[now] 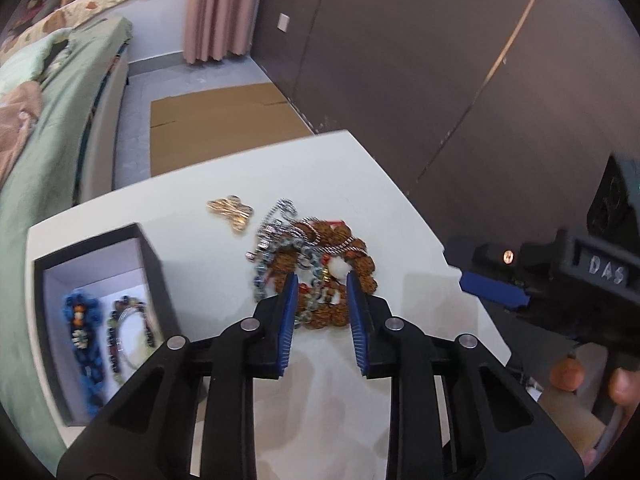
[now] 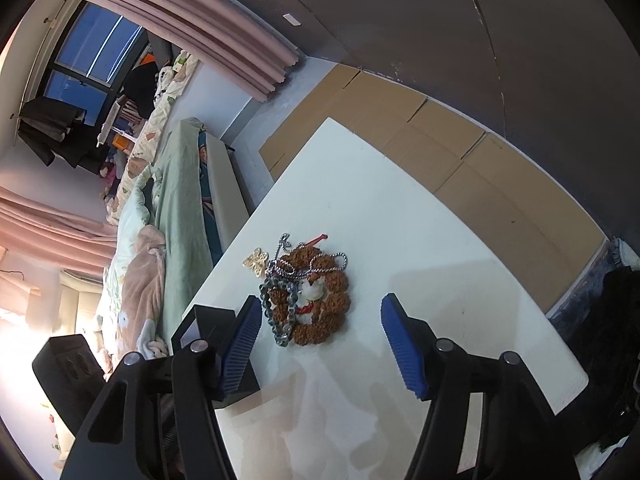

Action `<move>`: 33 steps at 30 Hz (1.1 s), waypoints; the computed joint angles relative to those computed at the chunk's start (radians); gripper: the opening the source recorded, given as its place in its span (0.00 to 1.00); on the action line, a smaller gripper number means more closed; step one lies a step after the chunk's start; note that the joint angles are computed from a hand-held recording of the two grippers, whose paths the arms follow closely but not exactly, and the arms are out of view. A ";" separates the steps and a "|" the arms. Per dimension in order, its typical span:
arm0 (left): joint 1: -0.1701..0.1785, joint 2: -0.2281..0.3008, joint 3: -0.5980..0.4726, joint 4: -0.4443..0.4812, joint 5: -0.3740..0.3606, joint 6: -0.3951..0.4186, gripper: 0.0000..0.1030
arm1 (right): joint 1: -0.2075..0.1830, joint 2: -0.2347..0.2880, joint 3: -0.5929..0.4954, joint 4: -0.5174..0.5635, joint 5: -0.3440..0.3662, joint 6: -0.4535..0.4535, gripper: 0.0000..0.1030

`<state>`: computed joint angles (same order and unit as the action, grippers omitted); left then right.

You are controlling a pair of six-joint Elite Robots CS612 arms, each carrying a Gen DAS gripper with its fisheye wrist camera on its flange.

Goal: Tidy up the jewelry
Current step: 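Grasp the grey beaded bracelet from the jewelry pile with the left gripper, then release the grey bracelet into the box with the left gripper while the right lifts the brown bead bracelet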

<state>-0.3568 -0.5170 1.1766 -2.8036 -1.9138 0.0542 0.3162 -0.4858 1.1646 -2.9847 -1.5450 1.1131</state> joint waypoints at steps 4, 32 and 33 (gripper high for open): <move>-0.011 0.016 -0.020 0.035 0.020 0.022 0.21 | -0.007 0.007 -0.008 0.001 0.024 0.007 0.60; 0.002 0.041 -0.065 0.070 0.019 -0.028 0.09 | -0.003 0.058 -0.109 0.153 0.073 -0.022 0.39; 0.007 0.035 -0.058 0.060 0.002 -0.033 0.09 | -0.001 0.066 -0.127 0.174 0.076 -0.029 0.39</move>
<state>-0.3497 -0.4819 1.1182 -2.7437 -1.9116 0.0209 0.3157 -0.4193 1.0377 -2.8106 -1.4693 1.0841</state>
